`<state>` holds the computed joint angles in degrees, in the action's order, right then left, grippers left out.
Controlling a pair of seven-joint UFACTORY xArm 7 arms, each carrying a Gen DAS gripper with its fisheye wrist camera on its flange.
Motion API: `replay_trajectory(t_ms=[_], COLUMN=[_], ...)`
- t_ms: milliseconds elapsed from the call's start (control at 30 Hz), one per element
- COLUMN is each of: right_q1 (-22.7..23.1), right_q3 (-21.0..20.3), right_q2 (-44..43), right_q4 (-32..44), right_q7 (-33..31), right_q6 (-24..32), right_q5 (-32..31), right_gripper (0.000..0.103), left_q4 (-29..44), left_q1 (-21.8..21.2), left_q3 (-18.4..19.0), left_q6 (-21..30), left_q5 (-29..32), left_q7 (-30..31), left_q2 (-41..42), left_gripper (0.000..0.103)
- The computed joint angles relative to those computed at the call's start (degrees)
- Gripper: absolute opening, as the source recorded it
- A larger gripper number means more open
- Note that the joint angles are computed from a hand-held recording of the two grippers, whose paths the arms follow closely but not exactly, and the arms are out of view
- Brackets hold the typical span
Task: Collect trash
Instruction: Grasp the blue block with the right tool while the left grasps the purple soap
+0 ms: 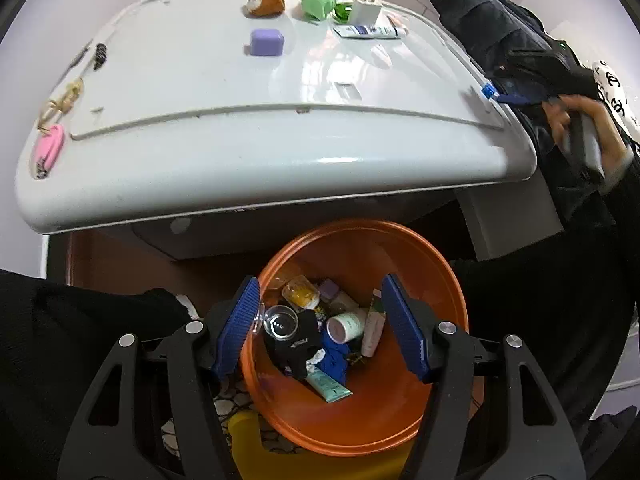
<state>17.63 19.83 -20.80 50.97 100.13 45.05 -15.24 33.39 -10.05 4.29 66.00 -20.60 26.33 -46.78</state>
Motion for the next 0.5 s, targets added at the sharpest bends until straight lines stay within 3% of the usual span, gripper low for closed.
replay_trajectory(t_ms=[267, 333, 467, 500], right_q1=[0.88, 2.43, 5.44, 6.01], right_q3=[0.13, 0.13, -1.34, -1.72], right_q2=[10.16, 13.72, 15.0, 14.6], right_q4=[11.43, 15.8, 16.88, 16.43], right_q7=[2.81, 3.13, 7.02, 7.73], right_q6=[13.32, 19.23, 21.94, 22.15], right_q5=[-4.98, -7.03, -9.69, -9.91], right_gripper=[0.048, 0.043, 0.034, 0.022], left_q4=[0.3, 0.42, 0.44, 0.42], left_q1=[0.71, 1.02, 1.55, 1.69], left_q3=[1.69, 2.06, 2.34, 2.43], left_q6=[0.72, 1.08, 1.22, 1.26], left_q5=[-1.55, -2.05, -2.63, -2.75], left_q7=[0.65, 0.75, 1.18, 1.26], left_q2=[1.09, 1.36, 1.02, 0.85], left_gripper=[0.062, 0.062, 0.062, 0.062])
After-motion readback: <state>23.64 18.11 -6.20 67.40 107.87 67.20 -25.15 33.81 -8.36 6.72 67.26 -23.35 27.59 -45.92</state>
